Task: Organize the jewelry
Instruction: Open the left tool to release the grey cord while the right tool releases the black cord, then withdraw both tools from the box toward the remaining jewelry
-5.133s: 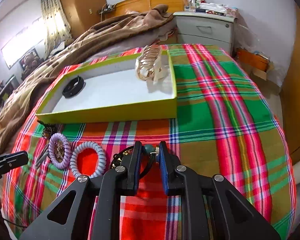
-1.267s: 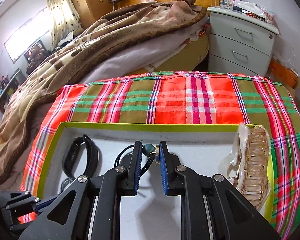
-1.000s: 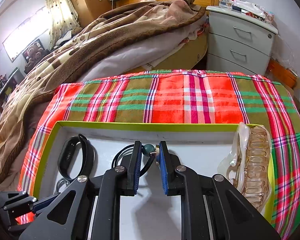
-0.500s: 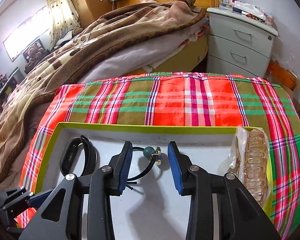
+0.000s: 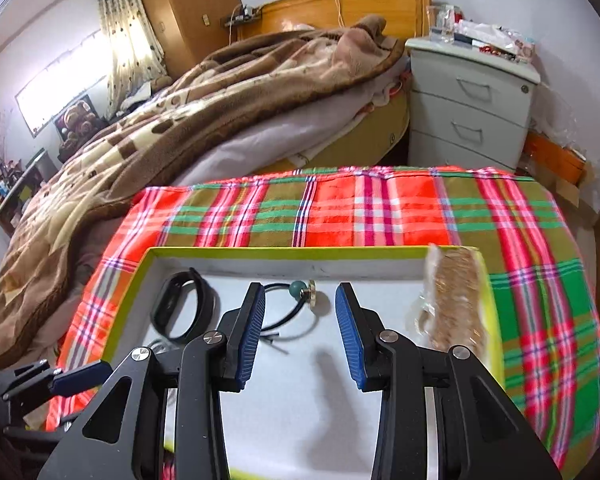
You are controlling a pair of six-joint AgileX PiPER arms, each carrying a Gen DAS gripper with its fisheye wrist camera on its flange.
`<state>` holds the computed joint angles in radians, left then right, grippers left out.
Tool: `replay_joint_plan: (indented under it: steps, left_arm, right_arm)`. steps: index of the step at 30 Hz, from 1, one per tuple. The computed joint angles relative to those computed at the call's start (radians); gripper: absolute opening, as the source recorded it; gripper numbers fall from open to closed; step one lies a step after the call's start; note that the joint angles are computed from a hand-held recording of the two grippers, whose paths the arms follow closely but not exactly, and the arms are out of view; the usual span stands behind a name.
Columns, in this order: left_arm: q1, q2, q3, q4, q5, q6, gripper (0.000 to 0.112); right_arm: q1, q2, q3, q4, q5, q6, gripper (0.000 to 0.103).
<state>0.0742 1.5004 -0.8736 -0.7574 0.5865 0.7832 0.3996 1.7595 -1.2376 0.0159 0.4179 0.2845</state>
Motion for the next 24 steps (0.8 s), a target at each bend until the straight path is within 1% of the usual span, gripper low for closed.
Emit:
replay_joint_plan:
  steps: [6, 10, 13, 15, 16, 18, 19, 21, 24]
  left_arm:
    - [0.053, -0.09, 0.072, -0.048, 0.039, 0.054, 0.041]
    - [0.097, -0.146, 0.125, -0.088, 0.079, 0.106, 0.041]
    - [0.141, -0.175, 0.162, -0.126, 0.119, 0.149, 0.041]
    - [0.156, -0.197, 0.188, -0.121, 0.123, 0.144, 0.041]
    - [0.167, -0.206, 0.199, -0.13, 0.132, 0.154, 0.041]
    - [0.206, -0.219, 0.222, -0.17, 0.175, 0.203, 0.041]
    - [0.221, -0.223, 0.231, -0.183, 0.194, 0.222, 0.041]
    - [0.226, -0.234, 0.244, -0.173, 0.19, 0.213, 0.041]
    - [0.224, -0.246, 0.266, -0.16, 0.172, 0.192, 0.041]
  right_arm:
    - [-0.003, -0.168, 0.181, 0.002, -0.061, -0.025, 0.038]
    - [-0.009, -0.29, 0.323, -0.041, -0.098, 0.01, 0.038]
    - [-0.04, -0.36, 0.414, 0.067, -0.115, -0.083, 0.038]
    - [-0.047, -0.413, 0.478, 0.022, -0.128, -0.029, 0.038]
    - [-0.046, -0.441, 0.513, -0.048, -0.13, 0.047, 0.038]
    - [-0.048, -0.475, 0.556, -0.129, -0.124, 0.134, 0.038]
    - [-0.057, -0.493, 0.586, -0.13, -0.126, 0.145, 0.038]
    - [-0.084, -0.515, 0.625, -0.055, -0.126, 0.085, 0.038]
    - [-0.079, -0.532, 0.668, -0.084, -0.126, 0.14, 0.038]
